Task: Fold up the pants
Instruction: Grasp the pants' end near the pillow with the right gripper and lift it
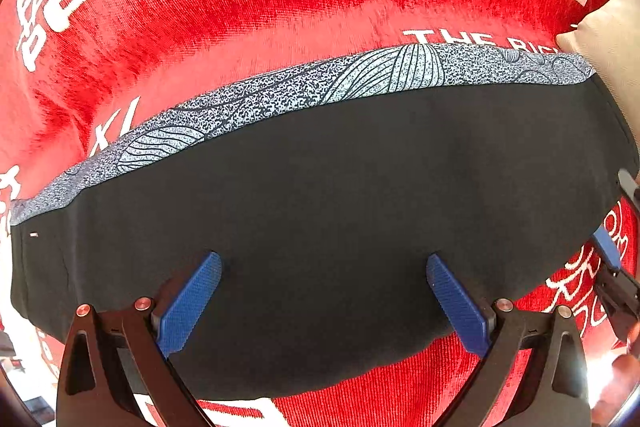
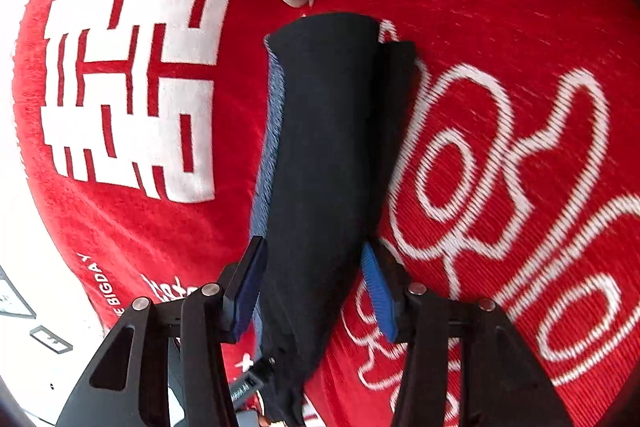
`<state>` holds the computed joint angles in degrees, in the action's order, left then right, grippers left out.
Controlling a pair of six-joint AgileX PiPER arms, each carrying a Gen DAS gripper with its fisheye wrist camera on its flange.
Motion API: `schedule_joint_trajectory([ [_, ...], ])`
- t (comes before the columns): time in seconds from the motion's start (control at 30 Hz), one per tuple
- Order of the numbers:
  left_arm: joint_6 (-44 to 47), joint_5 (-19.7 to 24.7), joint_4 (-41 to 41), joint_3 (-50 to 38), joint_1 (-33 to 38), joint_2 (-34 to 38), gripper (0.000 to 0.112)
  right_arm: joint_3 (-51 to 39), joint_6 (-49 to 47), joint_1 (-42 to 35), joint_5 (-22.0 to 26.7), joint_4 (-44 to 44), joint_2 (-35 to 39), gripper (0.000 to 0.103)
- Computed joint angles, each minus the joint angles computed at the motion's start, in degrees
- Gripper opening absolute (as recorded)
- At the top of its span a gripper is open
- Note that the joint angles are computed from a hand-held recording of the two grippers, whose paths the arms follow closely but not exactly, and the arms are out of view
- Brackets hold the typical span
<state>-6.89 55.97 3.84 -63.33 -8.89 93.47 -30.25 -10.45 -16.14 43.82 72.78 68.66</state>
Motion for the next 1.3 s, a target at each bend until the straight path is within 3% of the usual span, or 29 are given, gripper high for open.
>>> schedule_joint_trajectory([
  [0.27, -2.9, 1.0, 2.1, 1.3, -2.8, -1.9, 0.103, -1.3, -6.0, 3.3, -2.9, 6.5, 3.1, 0.055],
  [0.43, -6.4, 4.9, 2.6, -2.4, -5.4, -3.0, 0.103, -3.0, -7.6, 5.3, -4.5, 7.2, 5.7, 0.055],
  [0.63, -10.7, 5.6, 6.1, -4.4, -8.4, -4.3, 0.103, -3.5, -4.6, 3.0, -1.0, 6.2, 7.0, 0.055],
  [0.73, -10.1, 5.9, 5.0, -4.4, -7.0, -4.4, 0.103, -3.2, 1.2, 1.3, 0.8, -2.2, 2.9, 0.055],
  [0.83, -9.4, 5.3, 4.8, -3.1, -5.3, -4.9, 0.103, -1.7, 9.0, 0.2, -1.7, -10.6, -2.0, 0.057],
  [0.93, -9.5, 5.4, 5.5, -2.1, -4.6, -4.6, 0.103, 0.6, 3.7, -2.1, -2.6, -3.5, -0.6, 0.057],
  [1.1, -10.1, 5.0, 6.4, -1.6, -4.6, -5.0, 0.103, -4.2, -4.4, 3.9, -7.1, 1.3, 7.3, 0.057],
  [1.2, -10.0, 5.1, 6.1, -2.2, -4.9, -5.0, 0.103, -5.9, -4.5, 5.3, -8.1, 2.3, 9.5, 0.057],
  [1.23, -10.1, 5.3, 6.0, -2.5, -5.3, -5.1, 0.103, -6.4, -3.7, 4.8, -7.0, 1.4, 10.0, 0.056],
  [1.27, -10.1, 5.2, 5.9, -2.5, -5.6, -5.3, 0.103, -7.1, -2.1, 4.2, -5.8, -0.2, 10.5, 0.046],
  [1.3, -10.2, 5.0, 5.9, -2.5, -5.9, -5.4, 0.103, -7.2, -1.6, 3.5, -4.7, -1.0, 10.5, 0.027],
])
